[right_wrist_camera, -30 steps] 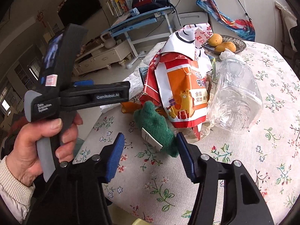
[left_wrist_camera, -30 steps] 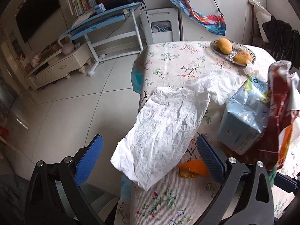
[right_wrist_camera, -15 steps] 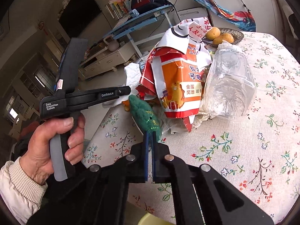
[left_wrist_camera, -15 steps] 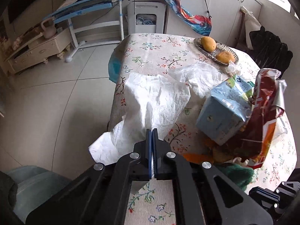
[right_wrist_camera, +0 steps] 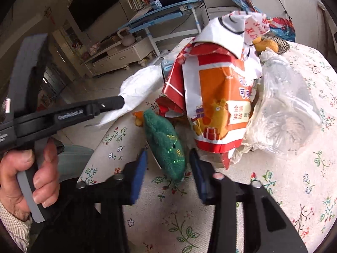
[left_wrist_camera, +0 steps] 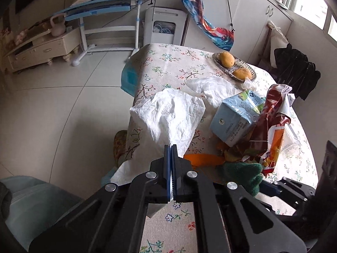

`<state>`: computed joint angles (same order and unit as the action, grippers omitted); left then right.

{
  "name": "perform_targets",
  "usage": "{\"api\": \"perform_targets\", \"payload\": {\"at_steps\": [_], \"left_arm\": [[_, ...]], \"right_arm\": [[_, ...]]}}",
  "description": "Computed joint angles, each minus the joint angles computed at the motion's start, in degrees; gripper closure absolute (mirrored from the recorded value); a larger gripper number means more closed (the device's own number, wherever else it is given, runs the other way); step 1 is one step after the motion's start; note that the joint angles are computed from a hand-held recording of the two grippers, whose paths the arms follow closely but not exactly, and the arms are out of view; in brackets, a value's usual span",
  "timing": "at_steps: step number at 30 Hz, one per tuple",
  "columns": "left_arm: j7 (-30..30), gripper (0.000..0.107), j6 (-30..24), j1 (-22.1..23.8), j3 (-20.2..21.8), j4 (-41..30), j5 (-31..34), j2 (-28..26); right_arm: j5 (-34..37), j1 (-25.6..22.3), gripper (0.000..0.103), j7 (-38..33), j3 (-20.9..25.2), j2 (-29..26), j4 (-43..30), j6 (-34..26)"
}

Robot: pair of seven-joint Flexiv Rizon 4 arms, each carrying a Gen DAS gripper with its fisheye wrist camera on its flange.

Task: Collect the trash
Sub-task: 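Carry the white bag and green plush down over the yellow basin with both grippers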

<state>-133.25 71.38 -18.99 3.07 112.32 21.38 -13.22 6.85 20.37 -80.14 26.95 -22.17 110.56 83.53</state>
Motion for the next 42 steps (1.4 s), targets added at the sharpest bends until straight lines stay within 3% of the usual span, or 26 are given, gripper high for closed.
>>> {"api": "perform_targets", "payload": {"at_steps": [4,7,12,17,22,29,37,42], "left_arm": [[-4.6,0.104,-0.5,-1.9,0.9,0.4,4.8,2.9],[-8.8,0.104,-1.9,-2.7,0.1,0.3,9.4,5.5],[-15.0,0.104,-3.4,-2.4,-3.5,1.4,14.8,10.2],[-18.3,0.104,-4.2,-1.0,-7.7,4.0,16.4,15.4],[-19.7,0.104,-7.5,0.4,-12.2,5.1,18.3,20.0],[-19.7,0.104,-10.9,2.1,-17.4,6.3,18.5,25.8],[-19.4,0.104,-14.0,3.7,-22.0,6.9,17.9,30.7],[-19.0,0.104,-15.0,4.4,-24.2,7.5,17.1,33.0]], "right_arm": [[3.8,-3.8,0.079,-3.2,4.4,0.9,0.9,1.2],[10.4,-9.8,0.079,-8.1,11.1,2.4,1.9,2.3],[23.3,-19.4,0.079,-18.3,20.8,6.4,2.6,1.5],[36.4,-26.7,0.079,-28.4,25.9,13.1,2.6,-2.5],[44.5,-27.4,0.079,-33.7,24.6,18.9,2.6,-6.5],[52.0,-25.2,0.079,-37.6,19.5,27.4,5.1,-12.7],[51.3,-20.0,0.078,-34.5,15.0,32.0,9.7,-16.8],[46.9,-16.9,0.078,-29.3,14.0,31.5,12.8,-17.8]]}}
